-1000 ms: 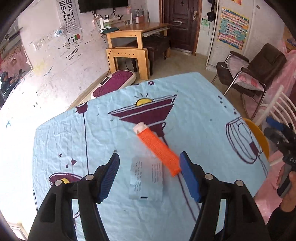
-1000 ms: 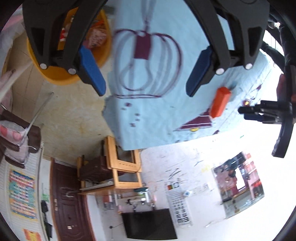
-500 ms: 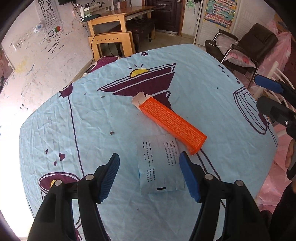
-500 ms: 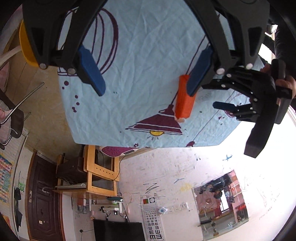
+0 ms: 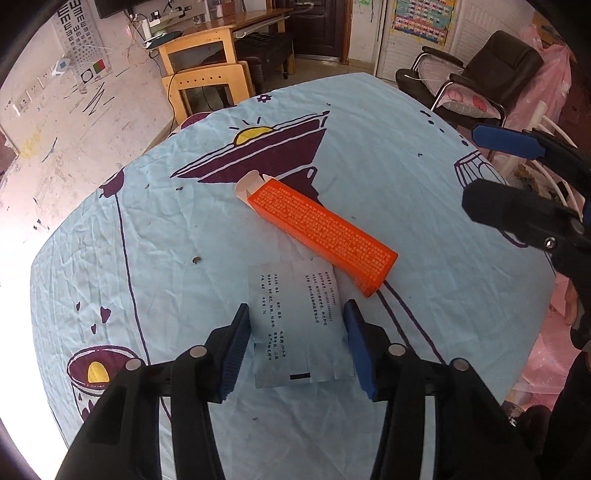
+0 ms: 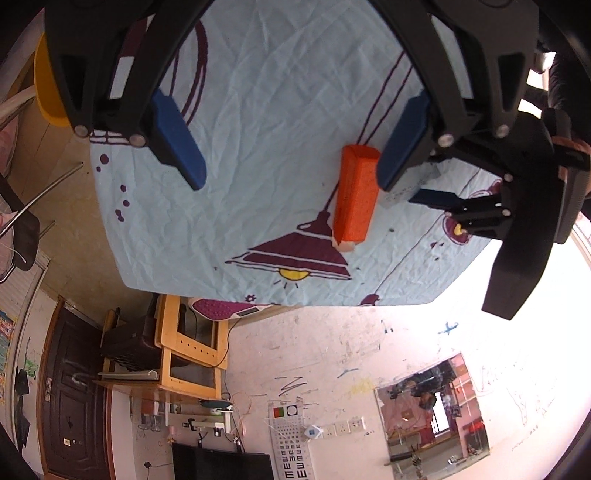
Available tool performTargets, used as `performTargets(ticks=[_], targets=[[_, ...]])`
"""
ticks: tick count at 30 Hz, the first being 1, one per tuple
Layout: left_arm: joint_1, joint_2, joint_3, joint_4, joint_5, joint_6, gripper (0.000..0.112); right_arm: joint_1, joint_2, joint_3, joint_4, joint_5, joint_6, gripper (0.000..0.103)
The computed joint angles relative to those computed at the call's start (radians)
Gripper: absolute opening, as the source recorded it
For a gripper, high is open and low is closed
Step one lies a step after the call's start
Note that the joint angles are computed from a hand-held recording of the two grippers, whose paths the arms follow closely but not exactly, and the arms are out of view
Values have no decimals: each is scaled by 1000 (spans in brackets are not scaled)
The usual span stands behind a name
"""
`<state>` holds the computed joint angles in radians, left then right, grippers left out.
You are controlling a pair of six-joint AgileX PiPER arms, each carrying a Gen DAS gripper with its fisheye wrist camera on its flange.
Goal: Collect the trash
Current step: 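Grasp the white paper slip with the left gripper while the right grasps the orange box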
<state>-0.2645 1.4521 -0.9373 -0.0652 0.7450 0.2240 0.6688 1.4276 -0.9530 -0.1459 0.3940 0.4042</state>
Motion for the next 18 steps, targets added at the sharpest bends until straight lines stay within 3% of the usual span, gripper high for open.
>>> performTargets(ticks=[5,12,14,16,18], targets=[[66,-35,34,-23,-18,28,43,50,60,-62,-23,25,-3,93],[260,-78,55,-134,1,191,42,134,195,-186,-118,76,67,92],[297,-83,57,-157,6,224,42,151,233,-223,-134,99,82,86],[335,-89,59,-172,4,248,42,163,265,-254,-163,124,113,65],[370,-92,58,-194,9,280,42,166,295,-281,-160,144,111,57]])
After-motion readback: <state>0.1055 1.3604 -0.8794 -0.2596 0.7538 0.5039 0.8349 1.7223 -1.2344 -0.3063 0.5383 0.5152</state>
